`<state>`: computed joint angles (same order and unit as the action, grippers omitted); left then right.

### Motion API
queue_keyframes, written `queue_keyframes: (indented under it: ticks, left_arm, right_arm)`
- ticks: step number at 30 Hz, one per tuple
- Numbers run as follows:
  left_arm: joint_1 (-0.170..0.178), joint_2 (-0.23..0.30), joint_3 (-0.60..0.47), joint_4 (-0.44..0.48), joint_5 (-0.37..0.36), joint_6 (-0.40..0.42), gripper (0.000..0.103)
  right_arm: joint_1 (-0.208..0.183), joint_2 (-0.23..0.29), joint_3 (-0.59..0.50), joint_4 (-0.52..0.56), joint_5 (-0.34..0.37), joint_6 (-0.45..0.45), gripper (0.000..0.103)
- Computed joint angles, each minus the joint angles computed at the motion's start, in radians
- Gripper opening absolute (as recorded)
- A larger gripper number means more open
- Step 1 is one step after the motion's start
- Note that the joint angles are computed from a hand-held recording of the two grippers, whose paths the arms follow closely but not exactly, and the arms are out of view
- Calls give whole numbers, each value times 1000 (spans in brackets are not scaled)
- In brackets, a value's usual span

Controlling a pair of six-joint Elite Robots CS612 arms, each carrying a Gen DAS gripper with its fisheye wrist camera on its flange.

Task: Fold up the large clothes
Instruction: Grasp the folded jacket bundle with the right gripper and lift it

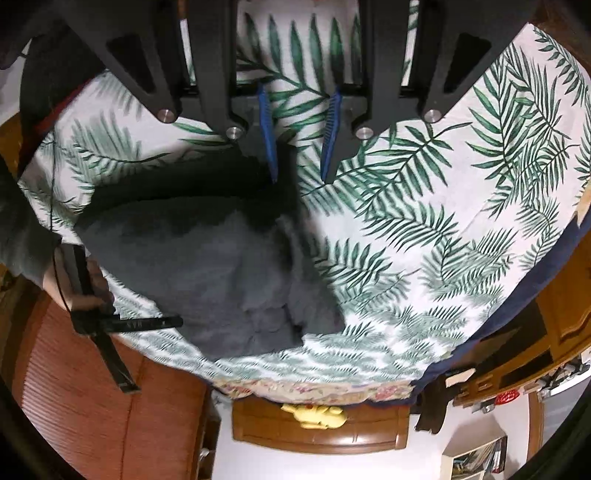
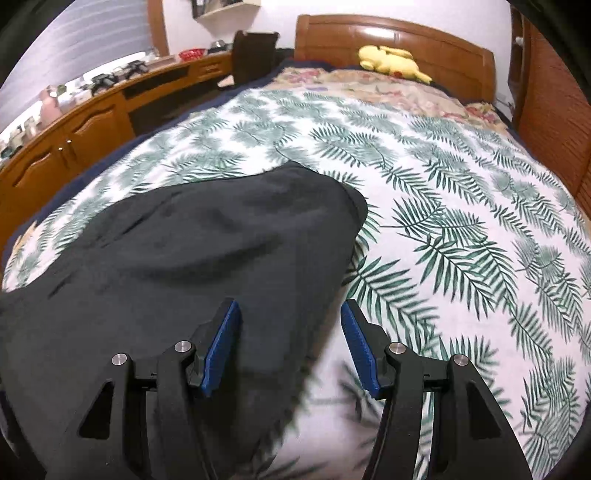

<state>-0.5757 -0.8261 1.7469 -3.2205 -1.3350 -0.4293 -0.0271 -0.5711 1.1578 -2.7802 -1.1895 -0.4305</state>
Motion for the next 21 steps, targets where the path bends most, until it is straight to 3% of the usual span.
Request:
queue_keyframes:
  ticks: [2, 5, 9, 15, 21]
  left_arm:
    - [4, 4, -5, 13, -2, -11, 22]
    - [6, 7, -6, 16, -4, -13, 22]
    - [7, 10, -9, 24, -7, -17, 22]
    - [9, 8, -4, 4, -44, -37, 22]
    - [6, 14, -13, 10, -74, -37, 22]
  right_arm:
    - [4, 28, -58, 69, 3, -17, 66]
    - [9, 59, -114, 104, 7, -8, 77]
    - [11, 93, -180, 162, 17, -3, 83]
    - [11, 126, -241, 262, 45, -4, 84]
    - [10, 128, -236, 269, 55, 7, 84]
